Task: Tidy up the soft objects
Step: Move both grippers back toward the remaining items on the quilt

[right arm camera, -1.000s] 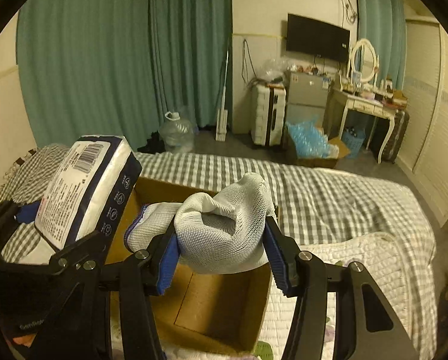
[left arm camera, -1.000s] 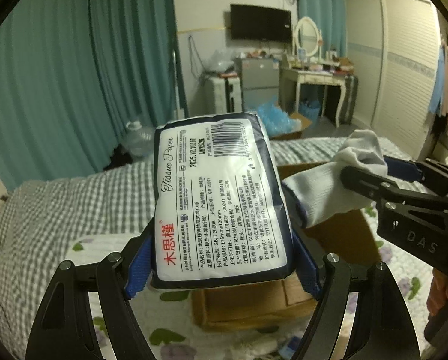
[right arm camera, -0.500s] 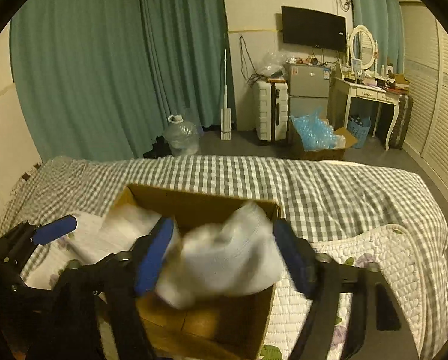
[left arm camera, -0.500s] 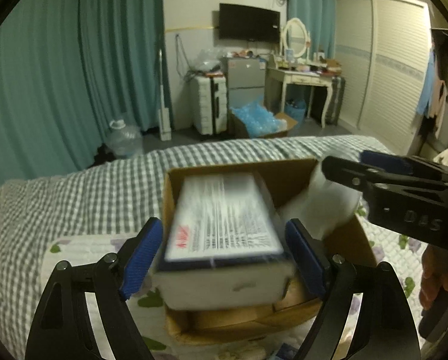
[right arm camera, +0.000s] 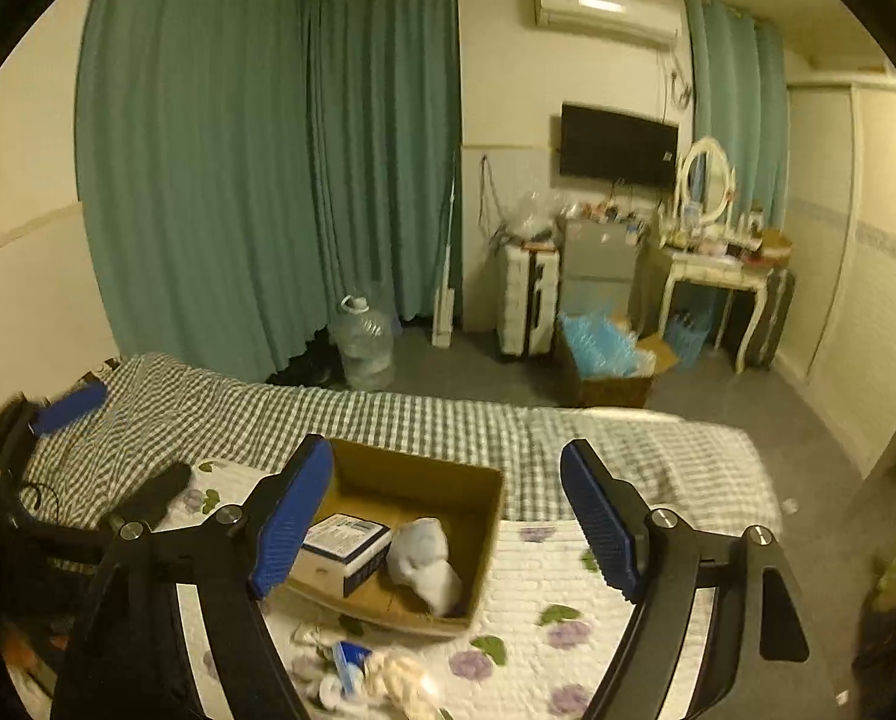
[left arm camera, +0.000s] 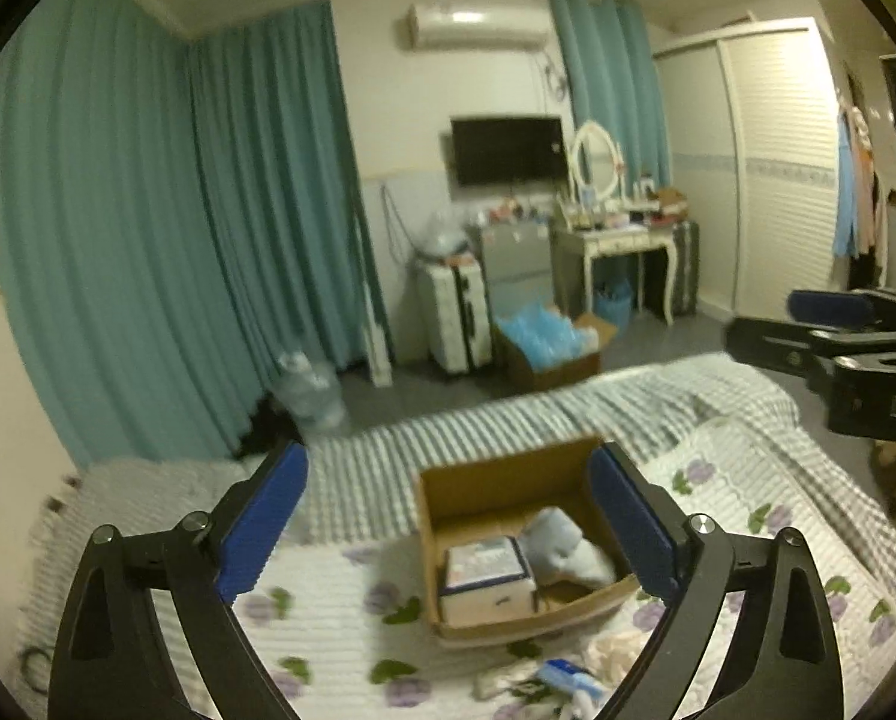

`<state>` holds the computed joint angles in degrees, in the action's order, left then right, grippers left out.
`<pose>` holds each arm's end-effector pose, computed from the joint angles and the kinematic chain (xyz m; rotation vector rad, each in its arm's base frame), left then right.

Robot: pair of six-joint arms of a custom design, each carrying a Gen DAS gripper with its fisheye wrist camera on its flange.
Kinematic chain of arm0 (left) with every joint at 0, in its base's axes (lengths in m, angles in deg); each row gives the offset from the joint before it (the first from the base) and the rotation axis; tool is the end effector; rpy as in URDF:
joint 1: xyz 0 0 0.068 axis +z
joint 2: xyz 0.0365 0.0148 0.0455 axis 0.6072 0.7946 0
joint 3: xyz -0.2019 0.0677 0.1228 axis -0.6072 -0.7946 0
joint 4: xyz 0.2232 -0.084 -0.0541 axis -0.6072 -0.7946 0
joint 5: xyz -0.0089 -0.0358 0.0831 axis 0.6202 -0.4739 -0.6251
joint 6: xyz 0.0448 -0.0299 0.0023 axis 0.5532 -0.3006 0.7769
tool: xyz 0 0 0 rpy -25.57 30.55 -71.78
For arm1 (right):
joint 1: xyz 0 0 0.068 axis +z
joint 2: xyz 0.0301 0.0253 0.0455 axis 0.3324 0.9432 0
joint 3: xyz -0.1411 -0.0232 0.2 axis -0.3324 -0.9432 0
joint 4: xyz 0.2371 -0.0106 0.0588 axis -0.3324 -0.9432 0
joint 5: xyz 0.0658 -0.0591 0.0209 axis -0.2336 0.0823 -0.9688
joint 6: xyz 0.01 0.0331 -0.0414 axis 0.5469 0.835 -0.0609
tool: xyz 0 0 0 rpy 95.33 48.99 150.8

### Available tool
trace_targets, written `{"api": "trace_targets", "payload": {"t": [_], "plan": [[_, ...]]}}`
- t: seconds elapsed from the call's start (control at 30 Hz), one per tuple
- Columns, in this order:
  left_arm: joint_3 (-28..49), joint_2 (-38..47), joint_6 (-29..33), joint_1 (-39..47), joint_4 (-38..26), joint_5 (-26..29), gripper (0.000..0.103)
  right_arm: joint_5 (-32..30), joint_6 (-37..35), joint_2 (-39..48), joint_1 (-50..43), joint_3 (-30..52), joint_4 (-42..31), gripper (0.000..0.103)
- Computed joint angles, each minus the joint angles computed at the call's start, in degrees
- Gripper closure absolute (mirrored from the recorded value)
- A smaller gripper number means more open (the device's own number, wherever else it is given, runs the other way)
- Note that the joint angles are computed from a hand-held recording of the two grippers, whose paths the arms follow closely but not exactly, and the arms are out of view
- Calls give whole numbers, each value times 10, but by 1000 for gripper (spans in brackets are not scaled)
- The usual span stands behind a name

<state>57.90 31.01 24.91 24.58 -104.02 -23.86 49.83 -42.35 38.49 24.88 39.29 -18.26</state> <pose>0.2313 -0.0346 0.3319 -0.1764 1.9660 0.3237 0.3596 0.0501 0.3542 -0.6351 1.9870 0.3750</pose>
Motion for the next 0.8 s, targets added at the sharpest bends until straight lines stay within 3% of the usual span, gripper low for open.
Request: {"api": "trace_targets", "payload": {"t": [0.17,0.33,0.43,0.6,0.7,0.8], "plan": [[40,-86,-34,-47,-110,-47,6,-43,-29,-112,-42,-20,-86,24],[32,-134,-73,-164,-170,-186,0,-64,-51,-222,-75,-83,-110,12],[10,-163,-118,-207,-205,-214,0,-90,-58,-262,-91,-124,-115,12],[-60,-207,-192,-234,-227,-229,0,-102,-74,-309,-108,-229,-91,11],[-119,-230,-202,-207,-204,-185,0,-108,-78,-307,-100,-308,-41,11],[-175,-235,-236,-196,-185,-181,0,-67,-68,-274,-69,-376,29,11]]}}
